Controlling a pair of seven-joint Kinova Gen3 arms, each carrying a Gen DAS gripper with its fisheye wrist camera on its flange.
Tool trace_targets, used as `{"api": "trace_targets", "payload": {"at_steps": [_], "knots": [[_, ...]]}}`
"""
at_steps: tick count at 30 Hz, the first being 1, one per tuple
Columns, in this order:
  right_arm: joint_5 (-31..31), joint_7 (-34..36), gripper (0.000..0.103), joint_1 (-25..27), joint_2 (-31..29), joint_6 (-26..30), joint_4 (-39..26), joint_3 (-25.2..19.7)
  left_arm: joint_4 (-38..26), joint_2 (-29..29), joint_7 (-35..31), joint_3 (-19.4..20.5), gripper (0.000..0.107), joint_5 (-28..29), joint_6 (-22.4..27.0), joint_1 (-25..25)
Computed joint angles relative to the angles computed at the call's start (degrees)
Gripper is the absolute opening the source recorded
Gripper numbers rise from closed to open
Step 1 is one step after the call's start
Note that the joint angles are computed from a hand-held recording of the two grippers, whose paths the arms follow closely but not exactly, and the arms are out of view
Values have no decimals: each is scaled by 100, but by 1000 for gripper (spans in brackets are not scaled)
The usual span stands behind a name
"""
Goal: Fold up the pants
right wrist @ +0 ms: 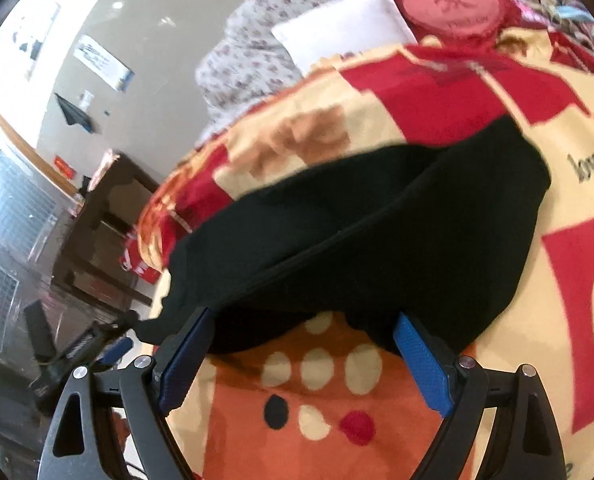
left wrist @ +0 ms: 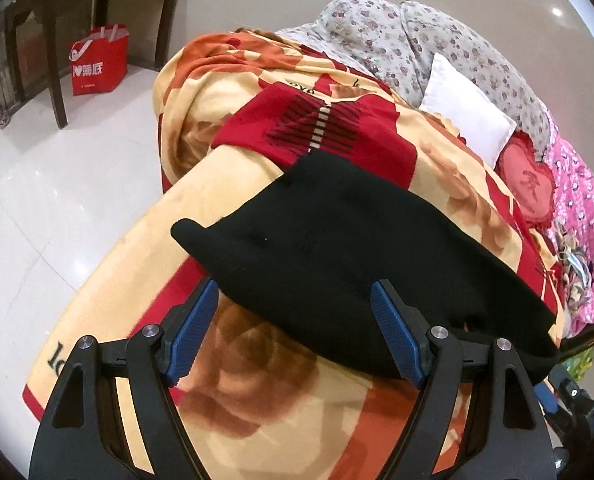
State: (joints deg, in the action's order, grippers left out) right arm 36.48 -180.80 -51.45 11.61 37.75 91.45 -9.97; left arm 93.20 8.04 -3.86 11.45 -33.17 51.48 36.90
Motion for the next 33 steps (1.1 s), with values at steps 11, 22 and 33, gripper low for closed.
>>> {"api": "trace_targets", "payload": {"at_steps": [11,22,33], "knots": [[-798,312,90,377,145,-646,65,158,-282,316,-242,-107,79,86,229,104],[-578,407,50,198,150,-902,280,411,-334,441,-277,-230,79,226,214,130],[-536,1267,17,158,-235,-867,711,-150,487,-69,-143,-41,15,-11,-292,343]]}}
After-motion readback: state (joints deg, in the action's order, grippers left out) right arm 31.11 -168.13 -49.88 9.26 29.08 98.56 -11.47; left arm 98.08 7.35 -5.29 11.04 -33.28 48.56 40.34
